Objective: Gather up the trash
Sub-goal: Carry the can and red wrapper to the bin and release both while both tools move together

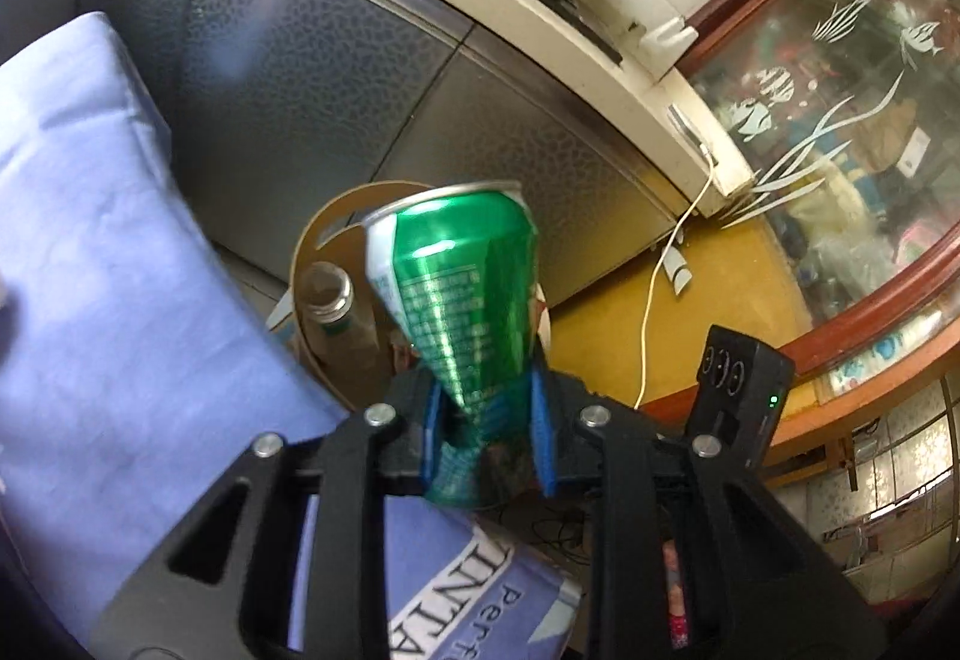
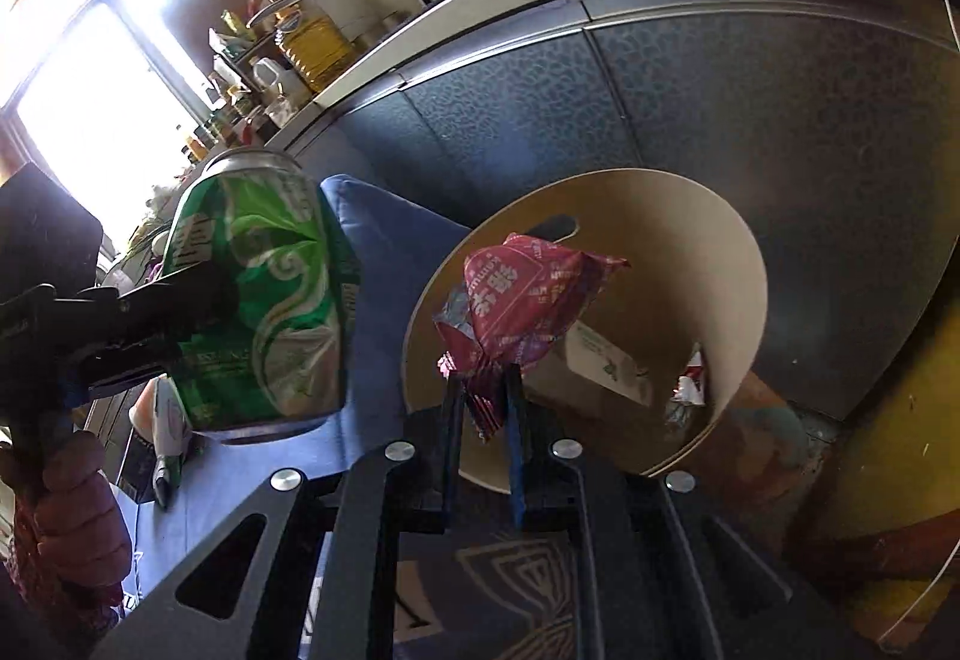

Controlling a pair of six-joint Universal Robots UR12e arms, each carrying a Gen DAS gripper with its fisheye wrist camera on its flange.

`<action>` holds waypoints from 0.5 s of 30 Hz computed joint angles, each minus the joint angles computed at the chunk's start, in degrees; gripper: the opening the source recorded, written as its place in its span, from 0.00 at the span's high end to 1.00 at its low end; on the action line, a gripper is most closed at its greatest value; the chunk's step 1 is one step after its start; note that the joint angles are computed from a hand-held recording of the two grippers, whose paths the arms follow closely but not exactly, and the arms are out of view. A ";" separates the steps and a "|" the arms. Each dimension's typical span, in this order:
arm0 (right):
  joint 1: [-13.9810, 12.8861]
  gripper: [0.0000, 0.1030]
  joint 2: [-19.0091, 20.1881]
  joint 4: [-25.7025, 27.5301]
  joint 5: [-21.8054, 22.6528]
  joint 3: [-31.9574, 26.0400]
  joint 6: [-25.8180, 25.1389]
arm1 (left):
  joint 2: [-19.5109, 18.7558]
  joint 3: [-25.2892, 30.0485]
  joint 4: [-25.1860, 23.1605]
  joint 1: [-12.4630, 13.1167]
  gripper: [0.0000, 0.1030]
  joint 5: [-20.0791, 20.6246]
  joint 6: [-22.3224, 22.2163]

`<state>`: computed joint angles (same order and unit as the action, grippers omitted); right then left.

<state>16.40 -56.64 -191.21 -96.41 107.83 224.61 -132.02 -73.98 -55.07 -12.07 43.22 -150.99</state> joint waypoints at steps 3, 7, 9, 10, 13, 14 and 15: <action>-1.08 0.69 0.36 -0.32 0.78 0.53 0.76 | -2.14 2.44 1.61 -2.29 0.78 4.23 -2.05; -0.89 0.35 0.84 -3.25 -2.37 1.44 1.88 | -4.16 4.65 1.75 -3.91 0.69 9.13 -6.69; -0.79 0.35 0.84 -4.74 -3.04 1.93 1.97 | -4.63 5.04 2.40 -4.09 0.62 10.01 -8.71; -0.76 0.35 0.92 -6.13 -3.44 2.32 2.62 | -4.67 4.98 2.92 -4.01 0.59 9.92 -9.66; -0.57 0.35 0.71 -8.58 -4.43 3.17 4.64 | -4.38 4.55 2.83 -3.30 0.56 8.00 -9.92; -0.47 0.35 0.56 -8.90 -4.46 3.34 4.91 | -3.83 3.71 3.96 -3.06 0.56 7.96 -10.12; -0.43 0.35 0.42 -9.13 -4.18 3.38 4.91 | -3.36 2.98 4.77 -2.69 0.56 7.64 -10.24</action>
